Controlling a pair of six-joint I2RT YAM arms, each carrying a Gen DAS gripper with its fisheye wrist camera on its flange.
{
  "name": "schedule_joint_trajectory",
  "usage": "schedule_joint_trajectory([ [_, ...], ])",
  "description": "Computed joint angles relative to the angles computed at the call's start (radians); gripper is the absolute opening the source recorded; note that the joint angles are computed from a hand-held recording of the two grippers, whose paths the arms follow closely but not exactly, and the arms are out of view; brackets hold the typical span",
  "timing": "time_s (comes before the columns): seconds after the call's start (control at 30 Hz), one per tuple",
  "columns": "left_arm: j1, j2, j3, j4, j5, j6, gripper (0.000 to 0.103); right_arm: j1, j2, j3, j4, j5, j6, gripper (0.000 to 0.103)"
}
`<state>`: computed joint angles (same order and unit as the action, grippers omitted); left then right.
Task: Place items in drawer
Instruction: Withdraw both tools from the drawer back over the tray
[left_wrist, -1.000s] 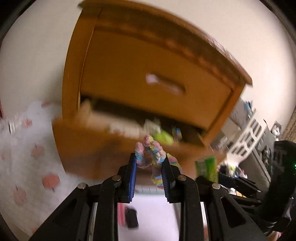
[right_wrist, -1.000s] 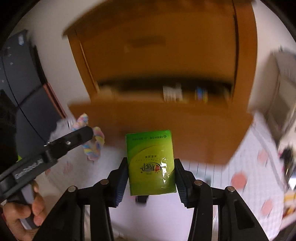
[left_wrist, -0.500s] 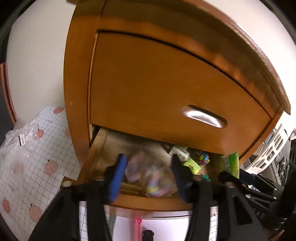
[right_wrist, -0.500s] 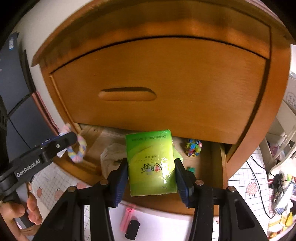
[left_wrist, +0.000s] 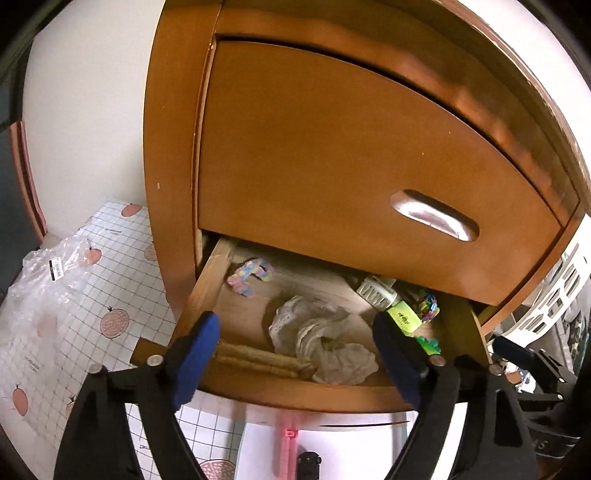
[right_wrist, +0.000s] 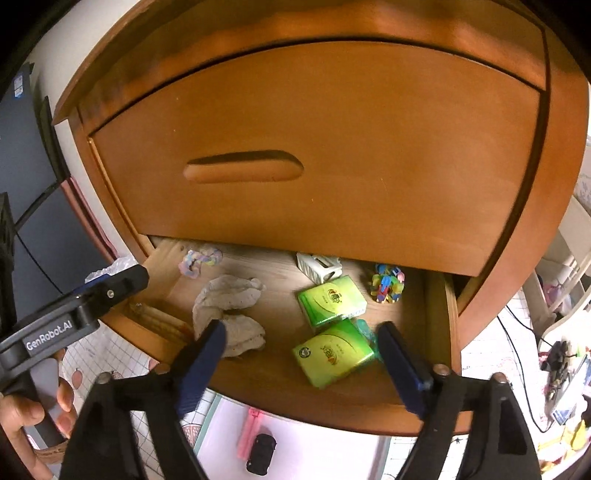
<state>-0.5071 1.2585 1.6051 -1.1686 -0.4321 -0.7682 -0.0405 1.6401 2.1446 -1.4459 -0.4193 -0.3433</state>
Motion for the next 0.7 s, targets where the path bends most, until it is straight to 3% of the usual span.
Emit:
schedule_joint_trajectory([
  [0.07, -0.025, 0.004, 0.006, -0.015, -0.029, -0.013, 0.087, -0.005, -0.017, -0.025, 0.012, -0.003, -0.003, 0.102],
  [0.13, -0.044, 0.003, 0.013, -0.029, -0.064, -0.023, 0.101, -0.007, -0.036, -0.056, 0.024, -0.001, -0.008, 0.103],
  [0.17, -0.05, 0.0, 0.014, -0.031, -0.076, -0.026, 0.103, -0.007, -0.044, -0.069, 0.028, -0.001, -0.01, 0.103],
  [0.57, -0.244, -0.046, 0.013, -0.108, -0.216, -0.155, 0.103, -0.075, -0.19, -0.208, 0.038, -0.066, -0.054, 0.103],
  [0.7, -0.379, -0.078, -0.015, -0.139, -0.322, -0.24, 0.103, -0.13, -0.251, -0.245, 0.025, -0.127, -0.088, 0.103],
])
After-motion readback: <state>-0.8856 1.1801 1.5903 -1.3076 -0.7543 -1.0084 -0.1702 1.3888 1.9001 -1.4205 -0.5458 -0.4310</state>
